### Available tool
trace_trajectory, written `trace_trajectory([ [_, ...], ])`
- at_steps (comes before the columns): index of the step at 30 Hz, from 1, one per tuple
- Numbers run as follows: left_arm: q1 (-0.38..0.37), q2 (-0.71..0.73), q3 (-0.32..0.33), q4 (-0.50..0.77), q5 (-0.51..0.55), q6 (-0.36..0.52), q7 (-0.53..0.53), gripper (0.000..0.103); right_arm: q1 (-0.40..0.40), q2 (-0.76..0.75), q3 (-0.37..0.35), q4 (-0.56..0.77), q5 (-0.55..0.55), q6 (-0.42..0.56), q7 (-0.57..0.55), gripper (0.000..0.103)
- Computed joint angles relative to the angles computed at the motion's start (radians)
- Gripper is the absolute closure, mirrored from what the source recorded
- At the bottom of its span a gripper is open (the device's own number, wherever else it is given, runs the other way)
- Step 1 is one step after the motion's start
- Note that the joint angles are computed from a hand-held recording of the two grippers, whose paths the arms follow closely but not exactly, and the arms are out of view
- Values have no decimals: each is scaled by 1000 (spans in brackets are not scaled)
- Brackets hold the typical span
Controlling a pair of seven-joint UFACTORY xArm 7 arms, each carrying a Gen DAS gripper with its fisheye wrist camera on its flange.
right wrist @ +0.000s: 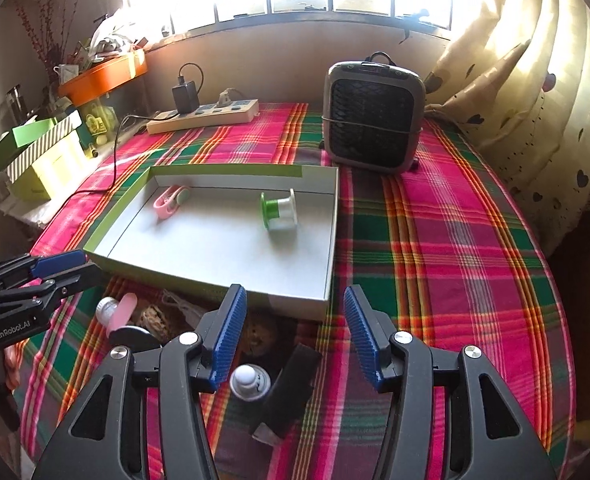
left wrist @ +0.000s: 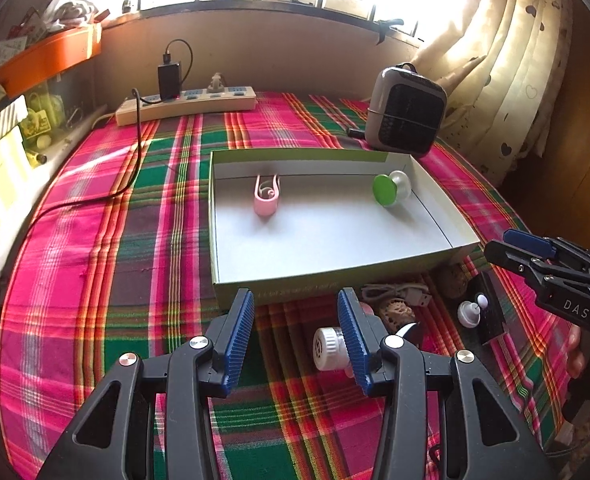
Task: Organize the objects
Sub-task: 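Withdraw both open grippers from the box toward the remaining objects, then move the right gripper around the black rectangular gadget while the left gripper approaches the white jar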
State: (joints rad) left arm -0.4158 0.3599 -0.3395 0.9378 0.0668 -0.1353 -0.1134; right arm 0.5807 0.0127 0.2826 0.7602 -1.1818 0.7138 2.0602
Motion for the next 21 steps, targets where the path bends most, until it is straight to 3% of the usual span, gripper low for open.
trace_trajectory([
  [4, 26, -2, -22, -19, 1, -3, -4, 61, 11, -25, 15, -35, 8, 17, 49, 51],
  [9, 107, -1, -102, -46, 21, -18, -9, 61, 30, -19, 35, -45, 44, 46, 47, 51],
  [13, 122, -2, -115, -59, 34, -18, -18, 61, 55, -9, 47, -41, 70, 93, 45, 51],
  [21, 167, 3, -160, -70, 64, -17, -29, 61, 76, 14, 39, -41, 66, 58, 71, 51],
])
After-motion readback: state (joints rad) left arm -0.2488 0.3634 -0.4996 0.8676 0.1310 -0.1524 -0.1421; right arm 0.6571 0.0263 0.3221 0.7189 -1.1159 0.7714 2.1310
